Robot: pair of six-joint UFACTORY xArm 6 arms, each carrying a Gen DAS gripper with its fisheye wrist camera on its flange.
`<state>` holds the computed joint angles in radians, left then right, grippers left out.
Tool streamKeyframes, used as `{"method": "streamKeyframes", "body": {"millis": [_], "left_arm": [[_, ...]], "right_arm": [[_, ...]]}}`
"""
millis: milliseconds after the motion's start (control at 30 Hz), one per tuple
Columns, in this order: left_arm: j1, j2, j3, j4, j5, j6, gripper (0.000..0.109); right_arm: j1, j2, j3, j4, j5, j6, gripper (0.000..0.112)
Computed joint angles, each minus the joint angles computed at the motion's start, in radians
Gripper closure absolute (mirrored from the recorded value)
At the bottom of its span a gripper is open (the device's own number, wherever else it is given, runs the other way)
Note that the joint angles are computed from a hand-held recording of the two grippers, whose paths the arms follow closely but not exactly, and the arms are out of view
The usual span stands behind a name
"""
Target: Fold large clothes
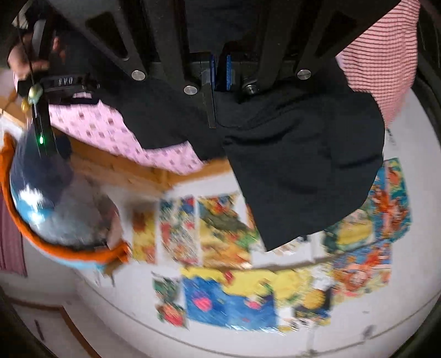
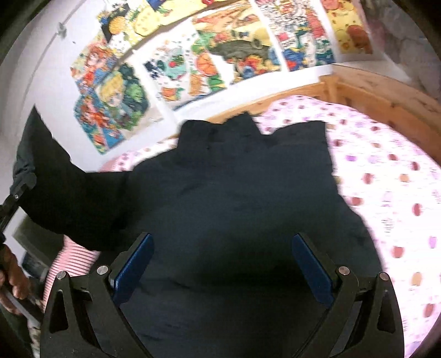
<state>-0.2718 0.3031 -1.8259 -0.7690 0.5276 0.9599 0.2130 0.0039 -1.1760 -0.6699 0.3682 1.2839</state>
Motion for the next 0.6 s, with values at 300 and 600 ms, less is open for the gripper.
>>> {"method": "streamKeyframes", "body": {"millis": [300, 600], "left_arm": [[-0.091, 0.047, 0.068, 0.154, 0.050, -0.060, 0.103], [-0.111, 0.116, 0.004, 0.315, 0.208, -0.151, 0.100]], "right_arm": [[-0.065, -0.061, 0.168, 0.056, 0.019, -0.073, 0.014], [-0.129, -0.058, 0.264, 0.023, -0.172, 0.009, 0.014]]}}
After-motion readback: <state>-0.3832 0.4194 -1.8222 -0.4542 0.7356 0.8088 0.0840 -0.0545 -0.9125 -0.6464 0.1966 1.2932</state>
